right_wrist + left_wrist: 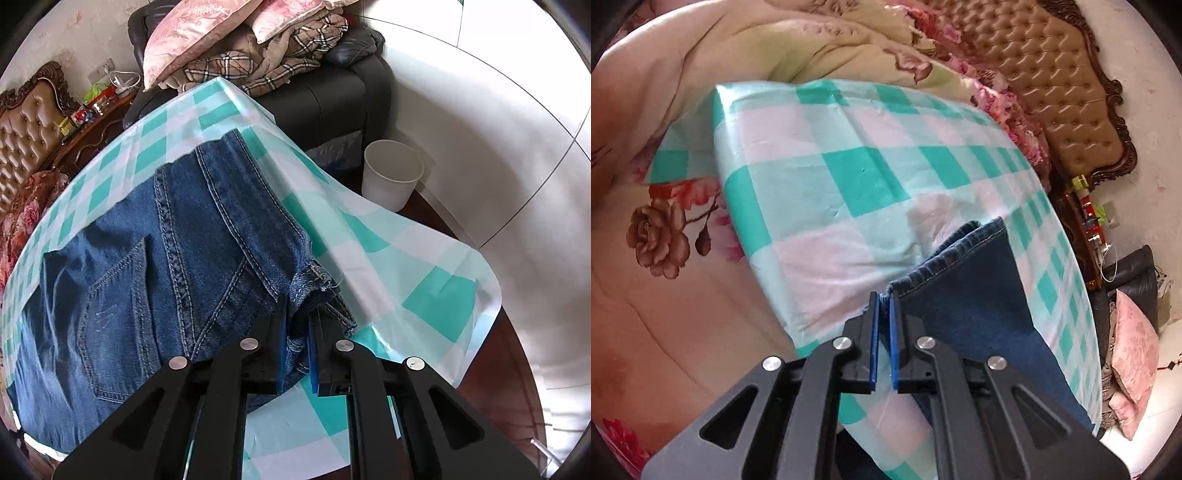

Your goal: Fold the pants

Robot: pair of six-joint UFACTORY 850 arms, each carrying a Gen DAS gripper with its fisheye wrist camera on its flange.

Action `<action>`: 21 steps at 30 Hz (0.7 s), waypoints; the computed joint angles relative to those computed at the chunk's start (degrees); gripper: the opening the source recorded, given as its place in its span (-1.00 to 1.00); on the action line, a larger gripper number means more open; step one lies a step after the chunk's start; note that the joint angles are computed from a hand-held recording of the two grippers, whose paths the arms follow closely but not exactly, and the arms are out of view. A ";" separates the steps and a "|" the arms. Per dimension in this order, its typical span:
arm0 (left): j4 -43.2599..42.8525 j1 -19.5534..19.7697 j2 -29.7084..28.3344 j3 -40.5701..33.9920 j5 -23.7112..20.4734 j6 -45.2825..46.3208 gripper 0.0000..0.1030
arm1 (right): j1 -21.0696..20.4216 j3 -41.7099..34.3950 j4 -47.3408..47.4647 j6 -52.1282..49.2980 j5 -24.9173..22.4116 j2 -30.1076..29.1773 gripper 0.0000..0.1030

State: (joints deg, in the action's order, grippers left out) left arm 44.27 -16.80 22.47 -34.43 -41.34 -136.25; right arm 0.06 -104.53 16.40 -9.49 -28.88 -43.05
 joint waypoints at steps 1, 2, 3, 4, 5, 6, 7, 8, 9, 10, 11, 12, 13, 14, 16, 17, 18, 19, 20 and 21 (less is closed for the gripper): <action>-0.18 -0.25 -0.38 -0.59 -0.90 0.71 -0.91 | -0.24 0.46 1.36 -0.98 0.12 0.61 -0.82; -0.37 -0.73 -0.42 -1.13 -1.97 0.58 -0.91 | -0.33 1.17 2.22 -1.61 0.60 1.38 -0.82; 0.30 -1.70 -0.14 -1.61 -3.41 -0.46 -0.91 | -0.38 2.18 3.18 -2.67 1.42 2.40 -0.82; 0.12 -2.22 -0.45 -2.25 -4.59 0.13 -0.91 | -0.41 3.38 4.27 -3.95 2.40 3.60 -0.83; -1.25 -2.10 -1.18 -2.95 -5.32 1.87 -0.91 | -0.39 4.08 4.88 -4.60 2.99 4.46 -0.83; -2.78 -1.47 -1.55 -2.84 -4.75 3.17 -0.91 | -0.27 4.06 4.18 -4.08 3.17 4.59 -0.83; -3.33 -0.76 -1.79 -2.40 -3.55 3.77 -0.91 | -0.02 3.71 2.18 -2.57 3.22 4.35 -0.83; -3.02 -0.38 -1.69 -1.65 -2.16 3.16 -0.90 | 0.43 2.79 -1.89 0.95 2.70 3.44 -0.83; -2.50 -0.09 -1.20 -1.01 -1.26 2.36 -0.83 | 0.62 2.27 -3.86 2.76 2.11 2.80 -0.83; -2.56 -0.09 -1.38 -1.33 -1.90 2.89 -0.78 | 0.87 2.00 -6.13 4.62 1.92 2.19 -0.83; -2.45 -0.14 -1.51 -1.51 -2.40 3.06 -0.71 | 0.99 1.77 -7.42 5.60 1.85 1.65 -0.83; -2.18 -0.62 -1.51 -1.83 -3.78 2.86 -0.56 | 1.00 1.64 -7.81 6.10 1.60 1.21 -0.83; -1.66 -1.43 -1.50 -2.16 -5.36 2.27 -0.53 | 0.96 1.68 -7.90 6.16 1.62 0.98 -0.83; -0.04 -3.10 -1.43 -2.80 -7.81 1.11 -0.53 | 0.99 1.84 -8.56 6.37 2.01 0.74 -0.83; 2.69 -6.34 -1.92 -4.40 -11.35 -0.46 -0.50 | 1.15 2.33 -9.71 6.67 2.80 0.79 -0.83; 5.63 -9.57 -2.86 -5.80 -13.56 -2.41 -0.41 | 1.25 2.52 -10.42 6.97 3.06 0.90 -0.83; 7.53 -11.84 -3.92 -6.92 -14.34 -3.74 -0.20 | 1.28 2.53 -10.68 7.22 3.06 0.92 -0.83; 9.51 -14.51 -5.69 -8.50 -14.52 -4.97 -0.12 | 1.28 2.61 -10.72 7.39 3.09 0.97 -0.83; 11.06 -16.37 -7.38 -9.87 -13.88 -5.37 -0.07 | 1.34 2.74 -10.90 7.63 3.24 1.04 -0.83; 13.21 -18.48 -9.74 -11.71 -12.33 -5.41 -0.05 | 1.37 3.11 -10.99 7.74 3.57 1.27 -0.83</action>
